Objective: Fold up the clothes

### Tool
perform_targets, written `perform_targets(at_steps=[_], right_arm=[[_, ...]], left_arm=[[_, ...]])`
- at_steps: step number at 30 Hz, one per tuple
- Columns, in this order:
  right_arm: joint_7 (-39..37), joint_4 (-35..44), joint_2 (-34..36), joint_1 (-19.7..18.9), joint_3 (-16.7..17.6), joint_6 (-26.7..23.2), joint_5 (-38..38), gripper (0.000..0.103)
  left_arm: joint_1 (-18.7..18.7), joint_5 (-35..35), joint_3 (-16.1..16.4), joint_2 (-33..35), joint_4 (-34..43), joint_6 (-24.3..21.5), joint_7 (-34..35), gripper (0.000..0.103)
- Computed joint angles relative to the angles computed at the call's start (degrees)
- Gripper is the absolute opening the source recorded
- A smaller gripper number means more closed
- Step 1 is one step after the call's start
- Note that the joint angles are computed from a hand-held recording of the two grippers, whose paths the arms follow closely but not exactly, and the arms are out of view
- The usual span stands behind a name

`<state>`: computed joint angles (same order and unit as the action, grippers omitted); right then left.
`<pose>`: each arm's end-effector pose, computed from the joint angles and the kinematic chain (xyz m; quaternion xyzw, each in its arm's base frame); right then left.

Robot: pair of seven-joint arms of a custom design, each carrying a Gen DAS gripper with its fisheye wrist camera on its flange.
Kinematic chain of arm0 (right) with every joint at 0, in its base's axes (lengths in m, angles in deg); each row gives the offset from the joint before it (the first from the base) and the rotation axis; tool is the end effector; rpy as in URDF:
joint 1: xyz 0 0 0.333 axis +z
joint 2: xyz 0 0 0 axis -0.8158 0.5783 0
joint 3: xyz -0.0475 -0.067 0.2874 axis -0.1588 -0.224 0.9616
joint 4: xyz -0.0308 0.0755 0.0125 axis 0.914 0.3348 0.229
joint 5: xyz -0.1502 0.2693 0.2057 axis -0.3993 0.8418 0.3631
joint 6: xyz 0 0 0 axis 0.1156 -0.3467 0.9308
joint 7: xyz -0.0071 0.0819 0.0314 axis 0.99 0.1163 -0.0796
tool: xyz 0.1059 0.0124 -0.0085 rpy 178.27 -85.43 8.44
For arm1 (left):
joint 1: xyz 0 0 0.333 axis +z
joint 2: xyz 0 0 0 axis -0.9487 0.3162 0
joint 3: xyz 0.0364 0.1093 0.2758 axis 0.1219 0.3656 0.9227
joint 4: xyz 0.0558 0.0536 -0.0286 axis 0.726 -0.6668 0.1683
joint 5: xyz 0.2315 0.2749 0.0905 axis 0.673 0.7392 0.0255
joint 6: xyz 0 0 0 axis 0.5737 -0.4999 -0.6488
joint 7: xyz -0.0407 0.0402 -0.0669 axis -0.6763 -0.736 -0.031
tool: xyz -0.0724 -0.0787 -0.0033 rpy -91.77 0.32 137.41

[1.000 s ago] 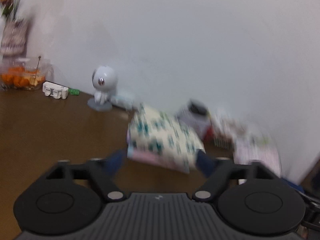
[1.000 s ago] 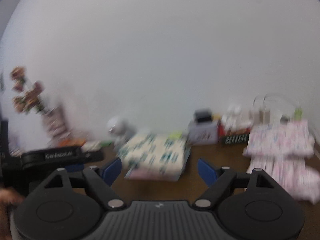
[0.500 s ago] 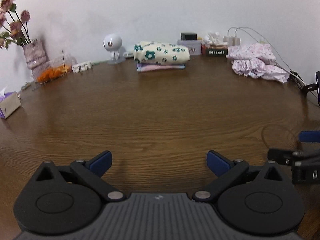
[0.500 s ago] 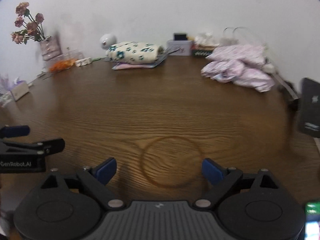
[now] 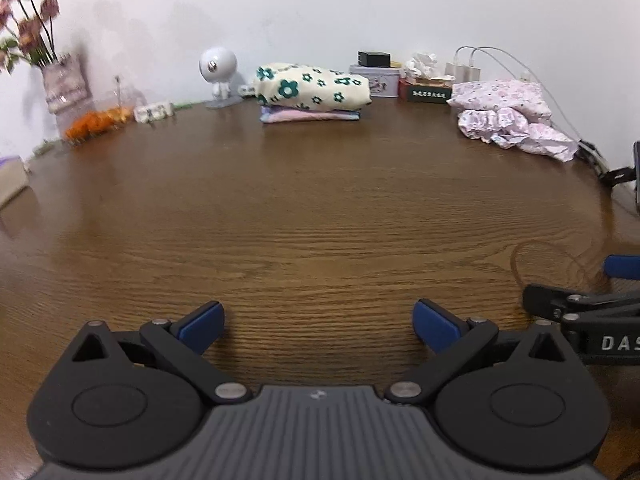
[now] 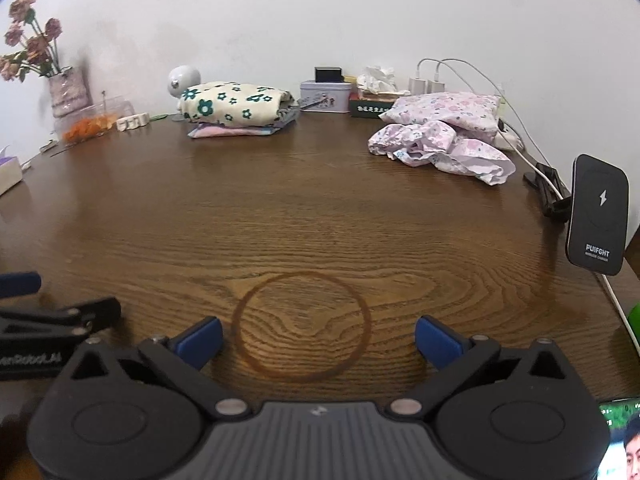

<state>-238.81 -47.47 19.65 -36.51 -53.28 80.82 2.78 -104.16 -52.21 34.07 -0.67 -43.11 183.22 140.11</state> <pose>0.5003 0.2235 0.3884 -0.5427 0.7248 -0.3337 0.2624 0.5865 -0.2735 0.3954 -0.4835 0.7627 -0.3507 0.2481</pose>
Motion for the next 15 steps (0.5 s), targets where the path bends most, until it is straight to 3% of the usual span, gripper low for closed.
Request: perform_targets(at_steps=[7,15], right_arm=[[0.3,0.1,0.1,0.3,0.2,-1.2,0.5,0.103],[1.3,0.3,0.0,0.8,0.4,-3.3,1.5,0.103]], left_arm=[[6.7,-1.3,-7.6,0.3,1.1,-1.2,3.0,0.103],[5.7,-1.1,-6.7,0.6,1.5,-1.4,2.2,0.103]])
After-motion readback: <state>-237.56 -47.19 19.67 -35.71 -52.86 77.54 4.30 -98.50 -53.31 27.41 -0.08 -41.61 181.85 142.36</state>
